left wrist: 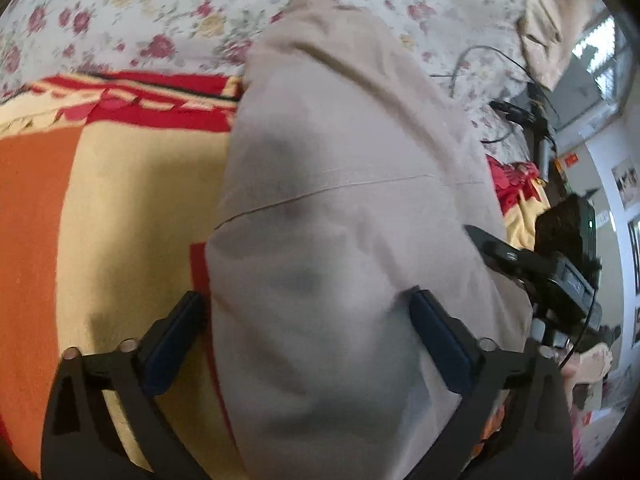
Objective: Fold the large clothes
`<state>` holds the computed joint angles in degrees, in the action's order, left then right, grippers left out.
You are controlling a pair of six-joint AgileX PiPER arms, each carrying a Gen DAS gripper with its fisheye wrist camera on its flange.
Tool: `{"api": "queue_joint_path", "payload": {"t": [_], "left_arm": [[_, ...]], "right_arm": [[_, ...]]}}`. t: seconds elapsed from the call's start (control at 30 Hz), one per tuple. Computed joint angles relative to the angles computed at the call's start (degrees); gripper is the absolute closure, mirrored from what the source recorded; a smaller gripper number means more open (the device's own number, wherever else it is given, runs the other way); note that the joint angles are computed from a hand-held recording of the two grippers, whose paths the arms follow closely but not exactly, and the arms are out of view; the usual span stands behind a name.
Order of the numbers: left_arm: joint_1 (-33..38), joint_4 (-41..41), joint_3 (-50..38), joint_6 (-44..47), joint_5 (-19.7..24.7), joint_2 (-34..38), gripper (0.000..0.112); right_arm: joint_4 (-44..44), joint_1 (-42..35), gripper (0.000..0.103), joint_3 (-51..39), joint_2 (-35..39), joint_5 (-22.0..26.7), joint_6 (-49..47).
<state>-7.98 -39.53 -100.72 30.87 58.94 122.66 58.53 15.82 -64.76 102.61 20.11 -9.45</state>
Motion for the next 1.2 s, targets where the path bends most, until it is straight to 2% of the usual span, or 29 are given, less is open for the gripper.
{"api": "queue_joint_path", "payload": {"t": [0.03,0.07,0.1,0.17,0.43,0.5,0.57,0.6,0.63,0.7,0.83,0.9,0.97,1.03,1.1,1.17,1.2], "left_arm": [[0.2,-1.0,0.4,1.8,0.2,-0.5,0.041],[0.1,-1.3,2.3,3.6,-1.1,-2.4,0.054],[-0.1,-1.2,4.4,5.1,-2.7,-4.4,0.068],[0.6,-1.5,6.9,7.3,-2.4,-8.0,0.077],[12.7,-5.8,21.1,18.1,5.3,-23.8,0.077],[16.2,-5.2,25.9,21.5,6.4,-27.5,0.077],[17.2,-2.7,31.9,22.5,4.5,-30.6,0.077],[17.9,-1.4,34.3,23.0,3.5,-31.1,0.074],[18.1,0.0,36.7,23.1,1.9,-31.6,0.072],[19.1,0.4,40.8,24.5,-1.8,-33.1,0.056],[22.0,-1.0,41.8,24.2,-3.4,-37.6,0.05],[22.1,-1.7,41.2,23.1,-4.8,-38.9,0.041],[21.3,-1.3,41.0,22.2,-6.3,-39.1,0.041],[19.9,0.6,41.0,19.3,-7.8,-38.8,0.041],[19.3,1.3,41.5,18.3,-8.3,-38.3,0.041],[17.6,2.8,42.3,17.0,-10.2,-37.7,0.041],[17.1,3.3,42.7,16.7,-11.1,-37.6,0.041]], "right_arm": [[1.0,0.1,0.043,-0.3,0.0,0.3,-1.3],[-0.2,1.1,0.046,-0.7,-0.5,-0.3,-1.0],[-3.8,2.1,0.056,-1.0,-1.3,-1.0,1.6],[-13.5,4.6,0.061,-2.5,-2.9,-1.4,10.4],[-25.9,16.8,0.064,-2.1,-9.5,-4.9,26.2],[-34.7,21.3,0.064,-1.6,-9.9,-7.0,37.4],[-45.2,25.1,0.062,-0.6,-9.6,-8.5,48.9],[-50.9,26.4,0.056,-0.7,-8.9,-7.6,54.6],[-56.6,27.5,0.05,-1.4,-7.9,-5.8,60.3],[-67.9,29.4,0.045,-3.8,-6.0,2.0,71.8],[-86.4,33.8,0.042,-2.6,-10.6,9.3,94.1],[-93.8,36.9,0.042,-4.1,-13.1,15.3,100.0],[-97.8,40.1,0.042,-9.0,-12.9,21.1,98.2],[-95.5,41.7,0.044,-16.2,-9.6,25.2,89.4],[-93.5,43.0,0.046,-25.1,-3.6,32.8,82.0],[-93.7,42.7,0.047,-31.1,2.0,39.4,80.8],[-93.3,41.6,0.054,-31.6,3.3,39.6,81.1]]}}
